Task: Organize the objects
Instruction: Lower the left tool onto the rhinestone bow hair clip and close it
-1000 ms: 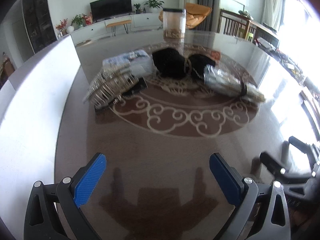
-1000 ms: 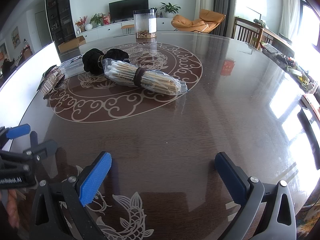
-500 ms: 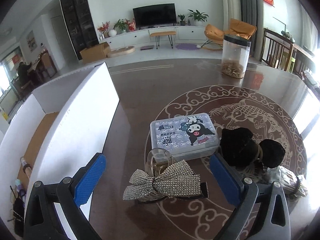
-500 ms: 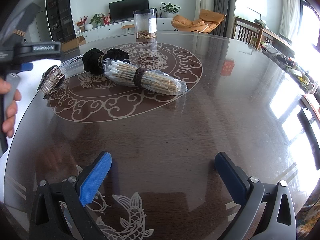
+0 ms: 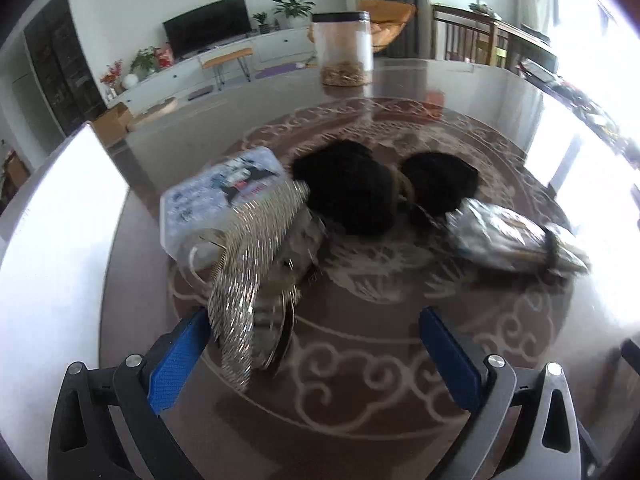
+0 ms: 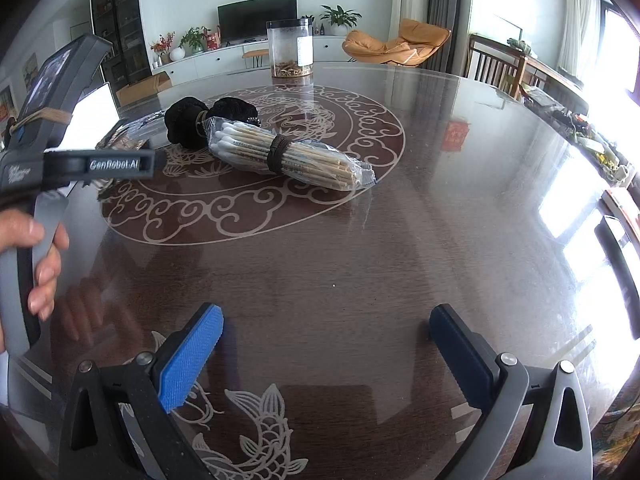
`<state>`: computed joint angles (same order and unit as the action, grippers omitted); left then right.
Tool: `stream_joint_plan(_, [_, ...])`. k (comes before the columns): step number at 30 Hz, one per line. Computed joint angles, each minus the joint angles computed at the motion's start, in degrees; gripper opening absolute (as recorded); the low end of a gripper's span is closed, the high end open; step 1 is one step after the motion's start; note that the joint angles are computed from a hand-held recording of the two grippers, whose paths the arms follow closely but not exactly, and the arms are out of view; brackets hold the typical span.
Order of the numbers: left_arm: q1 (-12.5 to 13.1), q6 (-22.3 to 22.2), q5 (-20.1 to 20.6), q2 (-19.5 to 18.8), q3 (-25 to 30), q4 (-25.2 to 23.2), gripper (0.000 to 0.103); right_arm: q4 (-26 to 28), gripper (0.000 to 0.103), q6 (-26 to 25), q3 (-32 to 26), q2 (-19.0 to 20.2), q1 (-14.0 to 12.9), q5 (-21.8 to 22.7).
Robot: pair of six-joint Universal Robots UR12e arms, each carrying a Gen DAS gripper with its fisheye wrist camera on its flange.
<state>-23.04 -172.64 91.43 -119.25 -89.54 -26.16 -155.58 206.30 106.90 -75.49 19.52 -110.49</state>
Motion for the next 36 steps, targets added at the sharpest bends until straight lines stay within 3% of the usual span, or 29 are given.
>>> stream_joint_plan(4, [0.36, 2.31, -6.71, 3.91, -5.47, -1.82, 0.103, -0.02, 0.103, -0.01, 0.01, 0.00, 0.00, 0.01])
stream_joint_plan(6, [0.39, 2.96, -6.80, 5.91, -8.44, -0.98, 0.103, 0.00, 0.103, 0.00, -0.01, 0.02, 0.01, -0.02])
stream_joint_plan(11, [2.70, -1.44, -10.48, 8.95, -10.86, 1.68, 0.103, 0.12, 0.103, -0.05, -0.06, -0.07, 0.05, -0.08])
stream_joint_plan(15, [3.28, -6.07, -9.29, 7.28, -6.92, 3.21, 0.103, 0.12, 0.103, -0.06, -0.06, -0.06, 0.05, -0.07])
stream_joint_plan(18, [2.97, -7.17, -8.31, 4.07, -1.76, -0.93, 0.103, 0.10, 0.103, -0.07, -0.06, -0.05, 0.04, -0.05])
stream_joint_plan(24, [2.65, -10.91, -7.52, -0.45, 3.43, -6.63, 0.103, -0.11, 0.103, -0.24, 0.03, -0.15, 0.05, -0.05])
stream_joint_plan(26, [2.32, -11.00, -6.06, -1.76, 5.06, -8.93, 0.103, -0.17, 0.103, -0.22, 0.11, -0.17, 0.08, -0.08])
stream_joint_plan(29, [1.49, -9.41, -2.92, -2.47, 5.57, -7.74, 0.103, -0.15, 0.103, -0.21, 0.11, -0.17, 0.07, -0.06])
stream_joint_plan(36, [0.64, -8.05, -0.81, -3.40, 6.23, -6.58, 0.103, -0.09, 0.103, -0.20, 0.10, -0.21, 0.08, -0.10])
